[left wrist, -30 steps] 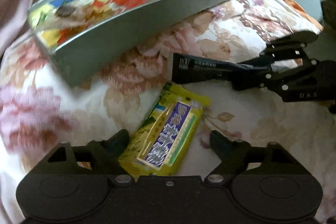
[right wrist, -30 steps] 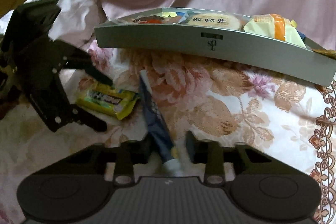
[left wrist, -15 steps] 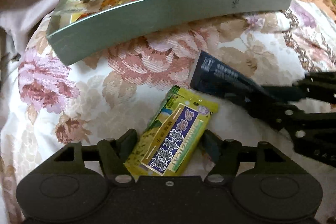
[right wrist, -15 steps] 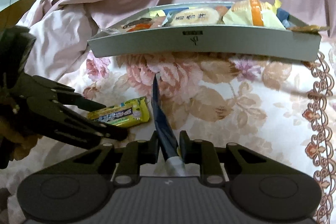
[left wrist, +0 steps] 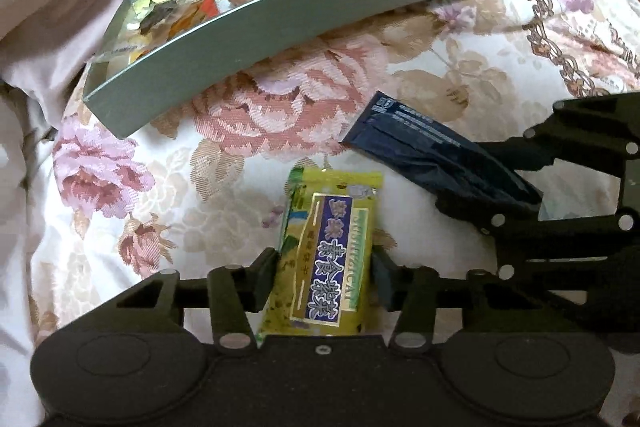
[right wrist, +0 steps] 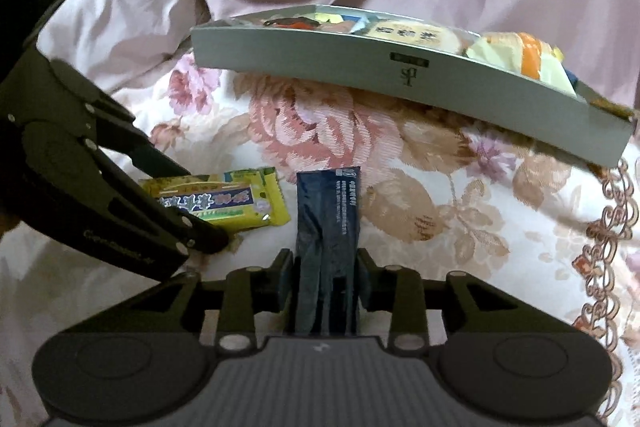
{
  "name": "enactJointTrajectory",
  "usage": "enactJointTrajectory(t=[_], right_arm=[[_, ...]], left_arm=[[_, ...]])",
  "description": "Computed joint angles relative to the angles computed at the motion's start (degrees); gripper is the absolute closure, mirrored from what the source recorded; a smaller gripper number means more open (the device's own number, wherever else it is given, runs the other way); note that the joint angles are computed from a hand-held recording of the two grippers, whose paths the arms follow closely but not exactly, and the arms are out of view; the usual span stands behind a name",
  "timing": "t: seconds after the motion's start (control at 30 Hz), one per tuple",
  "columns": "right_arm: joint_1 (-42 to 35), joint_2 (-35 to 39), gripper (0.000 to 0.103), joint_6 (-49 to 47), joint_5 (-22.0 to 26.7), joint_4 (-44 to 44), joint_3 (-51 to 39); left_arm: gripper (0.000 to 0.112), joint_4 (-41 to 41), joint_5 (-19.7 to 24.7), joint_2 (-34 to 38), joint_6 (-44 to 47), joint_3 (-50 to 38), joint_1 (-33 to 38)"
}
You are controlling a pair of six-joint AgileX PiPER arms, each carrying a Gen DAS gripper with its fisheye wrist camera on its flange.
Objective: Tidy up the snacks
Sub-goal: 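Grasp the yellow-green bar with the left gripper while the right grasps the dark blue bar, then lift and carry both bars over the grey tray with both grippers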
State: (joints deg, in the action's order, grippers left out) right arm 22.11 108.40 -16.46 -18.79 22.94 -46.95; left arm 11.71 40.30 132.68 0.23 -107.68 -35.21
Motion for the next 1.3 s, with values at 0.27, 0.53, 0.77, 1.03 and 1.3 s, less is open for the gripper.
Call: enactJointTrajectory(t=[0.27, 0.53, 0.77, 1.03, 1.3], right_arm=[[6.8, 0.3, 0.078, -28.2, -9.1, 21.8, 1.6], [14.3, 4.4, 0.084, -44.2, -24.6, 30.1, 2.9], [17.3, 6.5, 0.085, -46.7, -35.2, 29.9, 4.4], [19.4, 6.2, 0.086, -46.1, -42.5, 30.2, 6.7], [20.4, 7.2, 0.086, -44.9, -49.1, 30.3, 7.1]], left_arm=[[0.062, 8.9, -3.4, -2.9, -7.9, 6.3, -2.1], [0.062, 21.0, -8.1, -7.6, -20.6, 14.2, -3.4], [0.061, 27.5, -9.3, -10.8, -27.7, 17.1, -4.4], [0.061, 30.7, -9.3, -13.7, -31.5, 18.4, -4.8], [0.061, 35.0, -9.7, -16.7, -36.9, 19.4, -5.0]])
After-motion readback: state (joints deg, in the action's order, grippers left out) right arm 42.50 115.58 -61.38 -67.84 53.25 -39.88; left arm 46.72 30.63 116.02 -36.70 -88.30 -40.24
